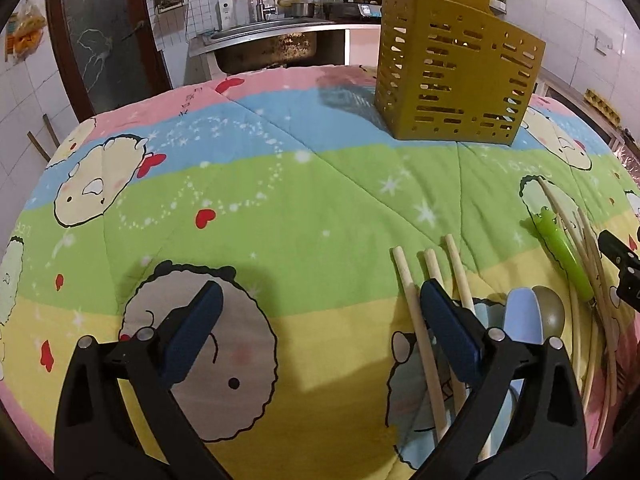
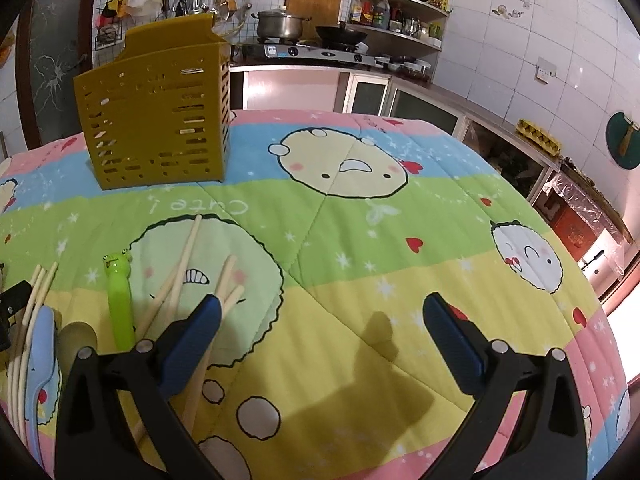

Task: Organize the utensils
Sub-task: 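Lower the left tool onto a wooden chopstick and close it while the right tool grasps another chopstick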

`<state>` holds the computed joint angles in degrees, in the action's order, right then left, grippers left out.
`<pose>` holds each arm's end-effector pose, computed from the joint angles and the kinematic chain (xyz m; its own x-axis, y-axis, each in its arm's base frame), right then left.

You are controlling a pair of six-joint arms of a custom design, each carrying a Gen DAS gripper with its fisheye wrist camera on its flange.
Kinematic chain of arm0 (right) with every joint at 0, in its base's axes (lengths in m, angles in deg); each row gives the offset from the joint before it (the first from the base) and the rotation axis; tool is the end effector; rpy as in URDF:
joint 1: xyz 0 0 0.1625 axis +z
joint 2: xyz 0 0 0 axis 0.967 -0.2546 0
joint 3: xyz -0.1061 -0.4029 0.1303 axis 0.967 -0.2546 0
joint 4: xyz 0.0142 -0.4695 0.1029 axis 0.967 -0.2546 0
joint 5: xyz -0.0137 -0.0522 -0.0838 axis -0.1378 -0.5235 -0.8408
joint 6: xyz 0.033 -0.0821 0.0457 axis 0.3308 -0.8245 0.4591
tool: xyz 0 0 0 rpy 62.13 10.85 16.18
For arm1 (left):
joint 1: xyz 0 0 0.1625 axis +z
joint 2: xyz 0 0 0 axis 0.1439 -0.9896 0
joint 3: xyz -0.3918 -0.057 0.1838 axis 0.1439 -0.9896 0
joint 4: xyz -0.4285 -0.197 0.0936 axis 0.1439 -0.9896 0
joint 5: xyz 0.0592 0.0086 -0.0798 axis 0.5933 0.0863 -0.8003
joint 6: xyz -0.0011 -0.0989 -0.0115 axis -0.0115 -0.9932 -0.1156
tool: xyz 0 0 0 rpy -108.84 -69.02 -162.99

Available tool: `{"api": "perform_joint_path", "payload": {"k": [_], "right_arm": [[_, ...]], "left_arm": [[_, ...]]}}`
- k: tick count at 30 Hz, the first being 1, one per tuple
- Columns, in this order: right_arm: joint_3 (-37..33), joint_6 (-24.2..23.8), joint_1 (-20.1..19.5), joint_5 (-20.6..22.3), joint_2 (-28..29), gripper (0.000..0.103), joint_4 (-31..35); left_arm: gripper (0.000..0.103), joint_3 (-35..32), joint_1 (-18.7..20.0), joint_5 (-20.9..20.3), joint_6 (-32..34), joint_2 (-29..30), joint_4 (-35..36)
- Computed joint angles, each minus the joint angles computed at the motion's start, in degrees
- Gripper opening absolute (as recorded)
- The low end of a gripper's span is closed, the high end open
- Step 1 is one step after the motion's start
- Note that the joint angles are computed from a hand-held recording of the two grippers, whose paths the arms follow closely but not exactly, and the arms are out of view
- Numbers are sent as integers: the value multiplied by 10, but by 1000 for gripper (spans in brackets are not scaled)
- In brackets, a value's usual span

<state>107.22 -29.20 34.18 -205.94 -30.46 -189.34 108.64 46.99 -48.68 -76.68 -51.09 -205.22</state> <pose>0.2445 -0.5463 0.1231 -0.6036 0.2380 0.7609 -0.4561 0.6797 -0.5744 -0.1346 -0.5665 0.2332 -0.6890 0.0747 -0.7209 0.4966 0.7731 -0.3946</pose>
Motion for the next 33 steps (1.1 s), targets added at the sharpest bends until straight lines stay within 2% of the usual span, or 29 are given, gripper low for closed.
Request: {"api": "perform_joint_path", "payload": {"k": [1, 4, 8, 11, 14, 18, 21, 23, 26, 28, 30, 33], "right_arm": [[1, 2, 0, 0, -1, 98, 2], [3, 18, -2, 0, -5, 86, 24], [5, 41, -5, 7, -12, 74, 56], [12, 56, -4, 18, -21, 73, 54], [15, 42, 1, 35, -24, 73, 28], [3, 39, 6, 41, -16, 73, 64], [-7, 51, 6, 35, -9, 73, 102], [-12, 59, 5, 35, -9, 61, 122], [-16, 70, 2, 39, -12, 48, 149], [-20, 78, 1, 42, -13, 45, 164], [-25, 93, -2, 46, -17, 39, 189], [-36, 117, -5, 51, -19, 34, 229]], "left_arm": [[92, -1, 1, -3, -3, -1, 4], [90, -1, 0, -2, -5, -1, 9], [81, -7, -2, -4, -6, 3, 28], [75, -11, 0, -14, -19, -2, 42], [71, -13, 0, -16, -27, -3, 51], [63, -18, -5, -12, -33, 2, 70], [61, -23, -5, -14, -41, 2, 84], [59, -27, -5, -17, -48, 2, 94], [48, -37, -5, -22, -55, 4, 118], [39, -46, -7, -27, -60, 8, 139], [24, -53, -9, -34, -63, 12, 154], [15, -60, -13, -31, -70, 19, 172]]}}
